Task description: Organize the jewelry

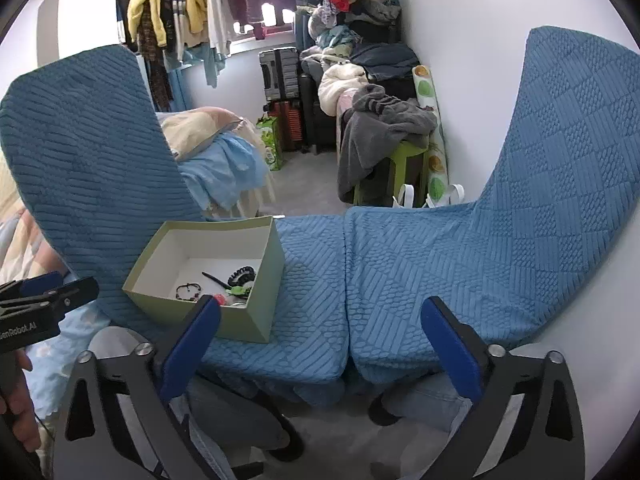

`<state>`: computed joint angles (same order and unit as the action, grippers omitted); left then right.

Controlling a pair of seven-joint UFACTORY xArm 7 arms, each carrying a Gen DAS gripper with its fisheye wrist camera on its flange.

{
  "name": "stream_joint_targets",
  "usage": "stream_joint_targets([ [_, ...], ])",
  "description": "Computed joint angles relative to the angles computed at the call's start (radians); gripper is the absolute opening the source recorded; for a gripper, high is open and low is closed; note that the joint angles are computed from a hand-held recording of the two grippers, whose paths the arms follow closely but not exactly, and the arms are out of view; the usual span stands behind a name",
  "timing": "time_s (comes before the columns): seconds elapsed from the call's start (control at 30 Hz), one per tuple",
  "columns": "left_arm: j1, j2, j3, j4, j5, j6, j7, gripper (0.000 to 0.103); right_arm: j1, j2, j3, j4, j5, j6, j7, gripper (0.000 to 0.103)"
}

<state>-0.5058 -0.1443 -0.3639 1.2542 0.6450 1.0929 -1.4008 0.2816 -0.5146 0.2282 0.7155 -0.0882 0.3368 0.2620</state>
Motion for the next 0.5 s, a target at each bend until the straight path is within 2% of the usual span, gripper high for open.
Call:
stream_joint_targets([
  [0.27,-0.003,0.006,0.004,0.007,-0.015,0.01,-0.001,0.088,-0.032,-0.003,0.016,-0.002,-0.028,-0.002,0.027,0.102],
  [0.5,-0.006,0.013,0.004,0.018,-0.021,0.016,0.006,0.088,-0.027,-0.008,0.008,-0.01,-0.031,-0.005,0.028,0.102],
])
